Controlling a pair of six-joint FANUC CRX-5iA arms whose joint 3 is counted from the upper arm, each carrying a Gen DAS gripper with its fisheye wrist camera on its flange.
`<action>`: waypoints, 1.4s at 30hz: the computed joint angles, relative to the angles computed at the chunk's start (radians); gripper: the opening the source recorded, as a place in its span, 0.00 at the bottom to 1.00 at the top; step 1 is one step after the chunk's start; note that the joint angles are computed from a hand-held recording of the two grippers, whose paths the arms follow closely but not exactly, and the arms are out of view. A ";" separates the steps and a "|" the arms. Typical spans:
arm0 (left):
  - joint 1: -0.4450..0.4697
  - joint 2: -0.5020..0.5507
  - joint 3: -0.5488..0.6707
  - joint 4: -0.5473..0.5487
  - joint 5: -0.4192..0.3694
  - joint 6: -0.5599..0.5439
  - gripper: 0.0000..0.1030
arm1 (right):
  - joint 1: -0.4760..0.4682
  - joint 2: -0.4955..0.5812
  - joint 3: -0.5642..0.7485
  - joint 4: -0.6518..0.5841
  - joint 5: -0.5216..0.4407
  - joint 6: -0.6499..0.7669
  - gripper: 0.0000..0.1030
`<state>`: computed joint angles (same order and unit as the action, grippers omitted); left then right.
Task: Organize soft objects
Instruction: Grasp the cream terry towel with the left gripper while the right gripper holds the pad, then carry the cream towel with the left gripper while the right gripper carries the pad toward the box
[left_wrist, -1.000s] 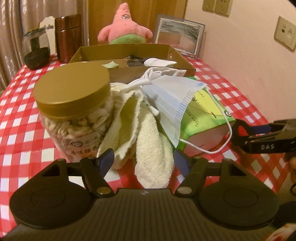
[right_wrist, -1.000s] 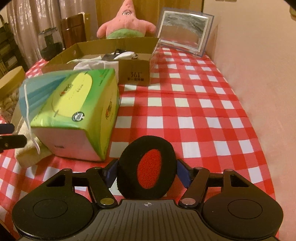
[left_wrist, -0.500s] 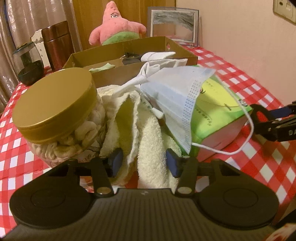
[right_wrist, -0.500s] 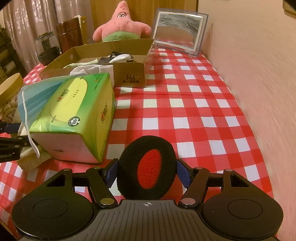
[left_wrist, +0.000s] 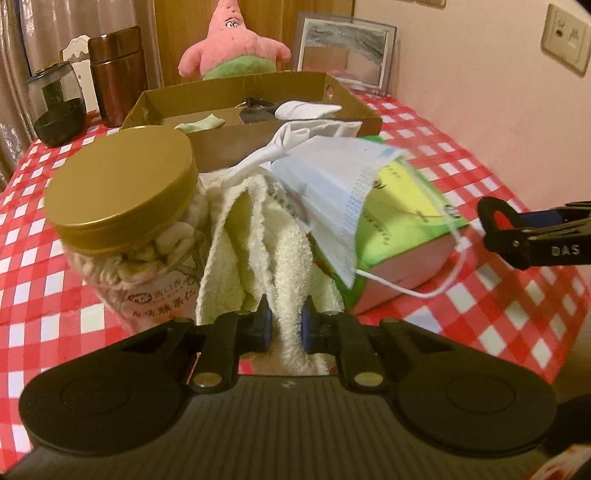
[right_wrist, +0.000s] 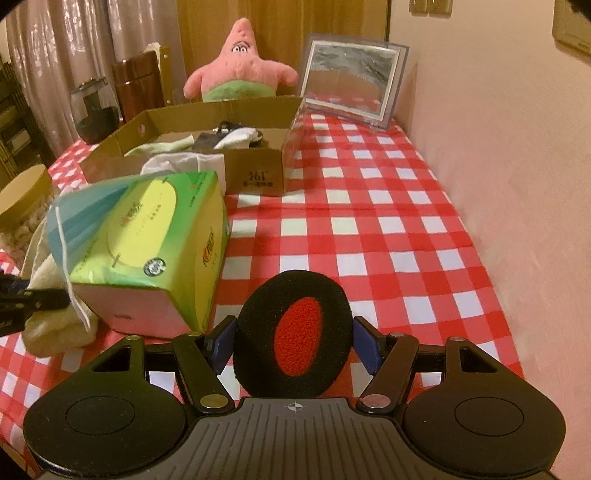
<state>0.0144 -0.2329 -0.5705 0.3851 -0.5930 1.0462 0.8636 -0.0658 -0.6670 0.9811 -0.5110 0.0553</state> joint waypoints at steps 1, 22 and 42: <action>0.003 -0.015 -0.005 0.006 -0.010 -0.001 0.12 | 0.003 -0.005 -0.001 0.003 -0.004 -0.003 0.64; 0.047 -0.270 -0.015 -0.021 -0.138 -0.041 0.12 | 0.115 -0.158 -0.038 0.094 -0.120 -0.110 0.64; 0.066 -0.370 -0.010 0.021 -0.178 -0.096 0.13 | 0.210 -0.233 -0.046 0.137 -0.202 -0.157 0.64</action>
